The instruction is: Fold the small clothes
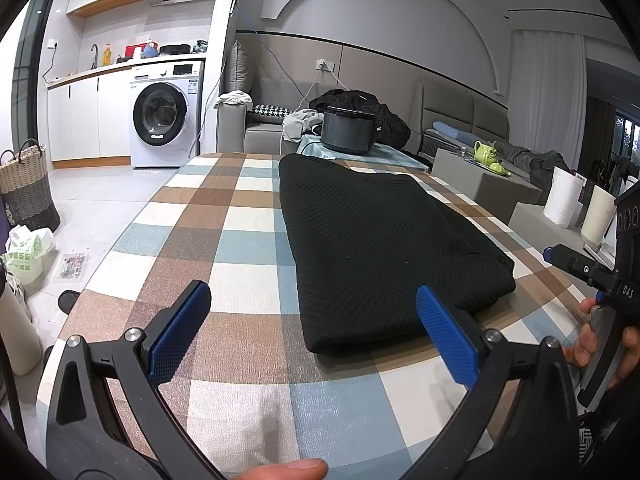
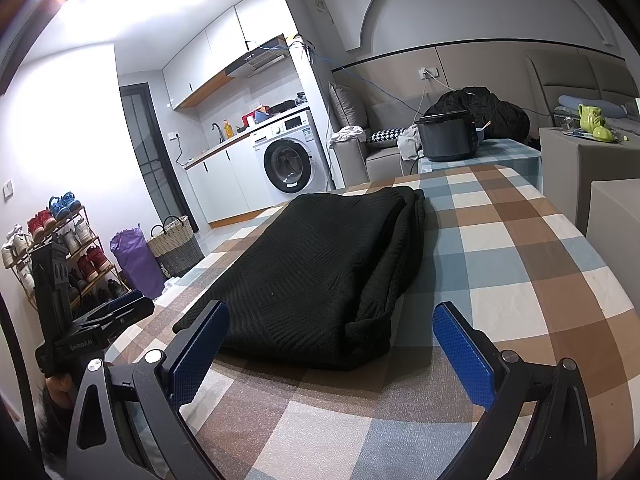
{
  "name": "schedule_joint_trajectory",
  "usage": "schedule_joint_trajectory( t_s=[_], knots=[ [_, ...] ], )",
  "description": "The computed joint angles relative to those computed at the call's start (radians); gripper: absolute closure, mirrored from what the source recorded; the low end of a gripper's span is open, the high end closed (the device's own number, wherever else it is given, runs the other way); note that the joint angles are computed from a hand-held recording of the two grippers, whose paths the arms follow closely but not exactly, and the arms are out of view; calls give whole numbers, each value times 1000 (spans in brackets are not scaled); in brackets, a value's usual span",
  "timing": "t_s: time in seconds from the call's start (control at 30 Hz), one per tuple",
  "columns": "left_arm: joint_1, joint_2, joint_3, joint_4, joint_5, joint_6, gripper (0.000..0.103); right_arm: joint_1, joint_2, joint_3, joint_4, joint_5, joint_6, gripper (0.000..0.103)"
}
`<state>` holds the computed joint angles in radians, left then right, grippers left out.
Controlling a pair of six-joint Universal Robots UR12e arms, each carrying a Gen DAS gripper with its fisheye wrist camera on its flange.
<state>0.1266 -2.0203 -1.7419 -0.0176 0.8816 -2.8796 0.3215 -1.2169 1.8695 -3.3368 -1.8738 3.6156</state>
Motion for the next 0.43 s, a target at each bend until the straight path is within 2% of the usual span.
schedule_joint_trajectory(
  t_s=[0.43],
  knots=[
    [2,-3,4,3,-7,6,1,0,0,0,-1,0,1,0]
  ],
)
